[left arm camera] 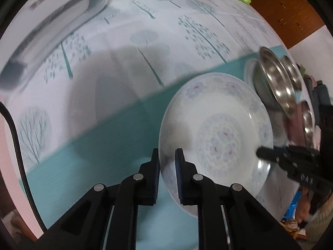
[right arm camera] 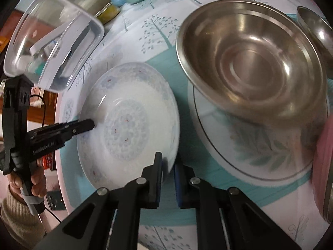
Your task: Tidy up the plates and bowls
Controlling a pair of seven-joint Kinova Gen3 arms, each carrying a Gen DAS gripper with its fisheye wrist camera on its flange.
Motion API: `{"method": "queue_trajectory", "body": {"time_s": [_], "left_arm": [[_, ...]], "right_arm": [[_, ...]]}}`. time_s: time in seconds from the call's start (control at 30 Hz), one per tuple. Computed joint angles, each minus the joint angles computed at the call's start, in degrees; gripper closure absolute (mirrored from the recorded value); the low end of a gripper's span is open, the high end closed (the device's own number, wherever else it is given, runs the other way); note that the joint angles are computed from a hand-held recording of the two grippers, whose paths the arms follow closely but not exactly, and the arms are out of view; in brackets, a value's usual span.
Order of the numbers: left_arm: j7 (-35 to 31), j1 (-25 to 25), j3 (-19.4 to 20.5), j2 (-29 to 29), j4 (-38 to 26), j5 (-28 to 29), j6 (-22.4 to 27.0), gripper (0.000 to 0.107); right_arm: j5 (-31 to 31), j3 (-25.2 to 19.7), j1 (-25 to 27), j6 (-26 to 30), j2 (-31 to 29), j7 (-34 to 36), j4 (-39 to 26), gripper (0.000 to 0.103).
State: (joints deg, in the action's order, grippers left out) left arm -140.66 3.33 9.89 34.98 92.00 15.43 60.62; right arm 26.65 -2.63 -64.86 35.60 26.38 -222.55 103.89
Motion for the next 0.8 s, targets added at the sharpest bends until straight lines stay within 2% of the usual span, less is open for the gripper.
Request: {"method": "queue_trajectory", "body": {"time_s": [0.17,0.33,0.57,0.8], "left_arm": [[-5.34,-4.98,0.11,-3.24,5.34,2.32,1.44,0.096],[-6.6,-5.57,-1.03,-5.71,9.4,3.71,-0.33,0.096],[-7.92,-8.01,-2.37,-9.15,12.08,4.97,0.97,0.096],[-10.96,-11.96,-4.83,-16.21,17.38,7.0,4.19,0.096]], "right_arm": [[0.25,-1.2,-1.27,2.95,-0.27,0.68,-0.78,0.093],[1.06,-2.14,-1.98,4.9,-0.24,1.66,-1.78,0.093],[3.09,-3.38,-4.17,8.37,-1.13,1.23,-3.59,0.093],[5.07,-5.23,-6.95,12.03,-1.71,0.3,-6.2,0.093]]}}
